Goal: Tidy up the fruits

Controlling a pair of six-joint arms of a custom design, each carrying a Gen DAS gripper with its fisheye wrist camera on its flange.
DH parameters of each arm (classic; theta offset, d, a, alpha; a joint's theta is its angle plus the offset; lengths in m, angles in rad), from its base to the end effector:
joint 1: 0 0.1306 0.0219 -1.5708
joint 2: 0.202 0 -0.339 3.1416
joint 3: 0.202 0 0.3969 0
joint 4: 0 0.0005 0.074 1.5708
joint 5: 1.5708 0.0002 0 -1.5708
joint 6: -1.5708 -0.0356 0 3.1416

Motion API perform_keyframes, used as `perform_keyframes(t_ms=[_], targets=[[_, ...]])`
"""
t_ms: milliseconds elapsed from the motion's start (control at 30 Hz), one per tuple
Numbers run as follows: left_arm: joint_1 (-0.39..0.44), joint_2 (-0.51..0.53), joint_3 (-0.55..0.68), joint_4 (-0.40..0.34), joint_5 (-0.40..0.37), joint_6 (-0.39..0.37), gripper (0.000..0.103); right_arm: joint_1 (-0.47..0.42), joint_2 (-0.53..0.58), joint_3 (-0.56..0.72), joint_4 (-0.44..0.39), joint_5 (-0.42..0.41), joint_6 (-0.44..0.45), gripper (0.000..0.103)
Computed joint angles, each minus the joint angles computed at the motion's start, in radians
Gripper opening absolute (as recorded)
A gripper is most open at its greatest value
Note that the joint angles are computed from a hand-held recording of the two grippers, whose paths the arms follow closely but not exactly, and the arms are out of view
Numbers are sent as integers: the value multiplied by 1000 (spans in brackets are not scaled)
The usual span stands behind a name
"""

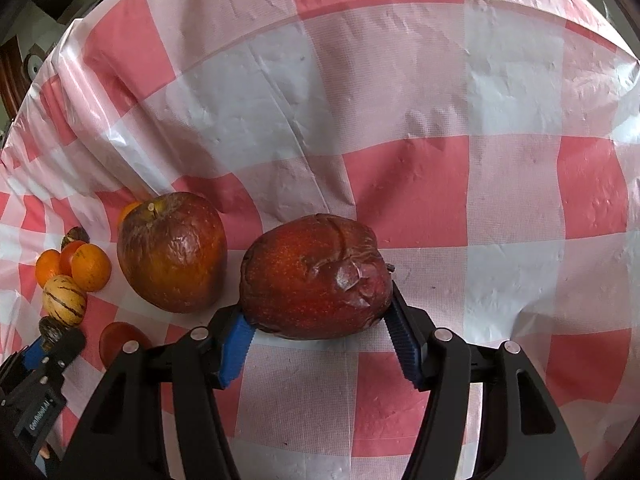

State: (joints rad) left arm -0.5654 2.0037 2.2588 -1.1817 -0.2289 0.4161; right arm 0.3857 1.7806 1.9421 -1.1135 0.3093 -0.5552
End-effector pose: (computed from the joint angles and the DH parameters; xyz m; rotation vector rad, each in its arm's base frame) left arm 0.5716 -0.3537 0.4167 0.0896 2.4669 -0.1379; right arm 0.5711 0.2196 0.4171 0.3299 2.4368 0.0146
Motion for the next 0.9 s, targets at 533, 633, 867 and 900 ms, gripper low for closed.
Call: perform_keyframes(t_ms=[533, 633, 867, 900], targets=[[13, -510, -669, 350, 22, 55, 41, -2, -15, -27, 26, -6, -4, 58], [20, -534, -699, 355, 27, 64, 41, -3, -14, -28, 26, -3, -2, 58], [7, -527, -700, 369, 10, 27, 41, 1, -7, -15, 13, 14, -7, 58], [7, -525, -698, 365, 15, 24, 41, 1, -4, -12, 11, 16, -6, 58]])
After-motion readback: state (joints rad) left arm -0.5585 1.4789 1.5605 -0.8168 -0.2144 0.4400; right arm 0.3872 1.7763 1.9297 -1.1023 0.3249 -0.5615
